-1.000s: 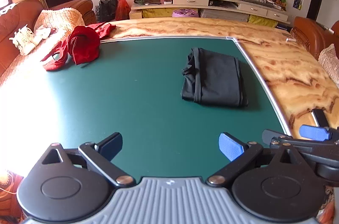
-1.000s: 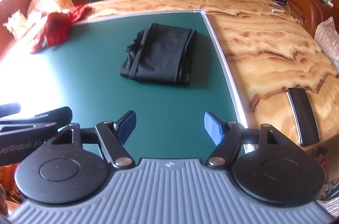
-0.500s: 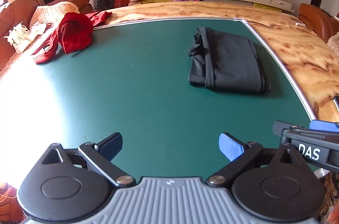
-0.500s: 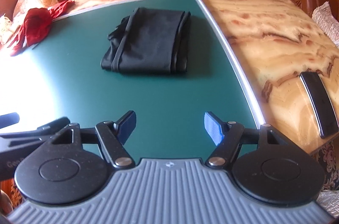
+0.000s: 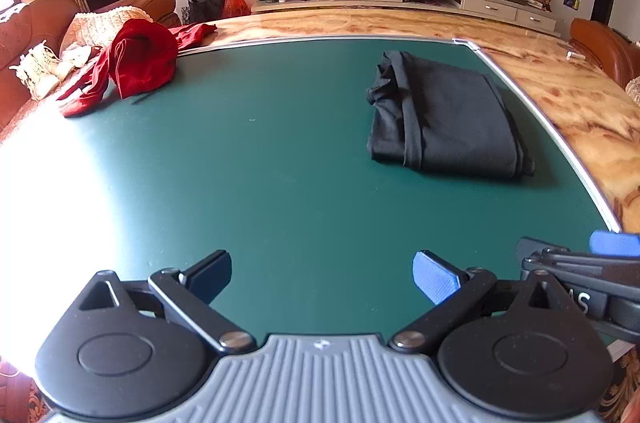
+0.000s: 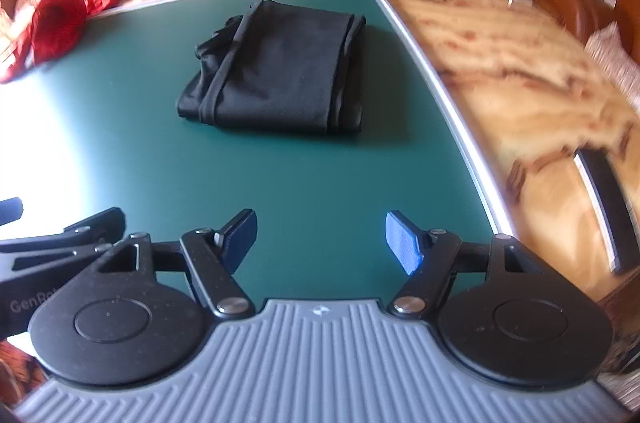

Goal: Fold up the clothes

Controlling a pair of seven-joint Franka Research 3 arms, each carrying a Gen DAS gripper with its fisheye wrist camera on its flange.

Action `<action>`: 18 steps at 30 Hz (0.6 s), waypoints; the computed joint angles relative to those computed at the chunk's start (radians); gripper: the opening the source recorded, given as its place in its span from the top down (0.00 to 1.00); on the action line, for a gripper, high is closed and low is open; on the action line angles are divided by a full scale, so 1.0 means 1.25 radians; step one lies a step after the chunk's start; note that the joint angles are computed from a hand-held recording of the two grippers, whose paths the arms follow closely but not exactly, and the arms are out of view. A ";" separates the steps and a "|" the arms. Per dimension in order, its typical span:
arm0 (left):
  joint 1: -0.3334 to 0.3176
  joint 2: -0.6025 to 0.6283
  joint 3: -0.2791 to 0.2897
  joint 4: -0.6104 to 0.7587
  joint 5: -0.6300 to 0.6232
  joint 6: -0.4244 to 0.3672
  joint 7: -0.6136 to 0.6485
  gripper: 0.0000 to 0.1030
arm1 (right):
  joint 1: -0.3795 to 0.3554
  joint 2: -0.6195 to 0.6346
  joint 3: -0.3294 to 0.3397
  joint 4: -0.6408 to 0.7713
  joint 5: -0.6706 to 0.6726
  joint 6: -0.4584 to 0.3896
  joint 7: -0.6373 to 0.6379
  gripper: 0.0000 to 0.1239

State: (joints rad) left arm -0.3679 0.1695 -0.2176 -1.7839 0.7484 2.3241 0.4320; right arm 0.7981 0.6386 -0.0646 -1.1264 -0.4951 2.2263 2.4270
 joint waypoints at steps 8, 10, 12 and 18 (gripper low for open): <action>0.011 0.004 0.001 -0.007 -0.030 0.024 0.015 0.03 | -0.001 0.015 -0.005 0.010 0.010 0.006 0.024 0.36; 0.011 0.009 0.001 -0.002 -0.040 0.014 0.025 0.03 | -0.001 0.020 -0.005 0.015 0.009 0.003 0.021 0.36; 0.011 0.011 0.002 0.000 -0.049 0.006 0.026 0.03 | -0.006 0.021 0.000 0.015 0.022 0.010 0.018 0.36; 0.017 0.007 0.005 -0.012 -0.068 0.013 0.020 0.03 | -0.001 0.023 -0.005 0.015 0.024 0.009 0.026 0.36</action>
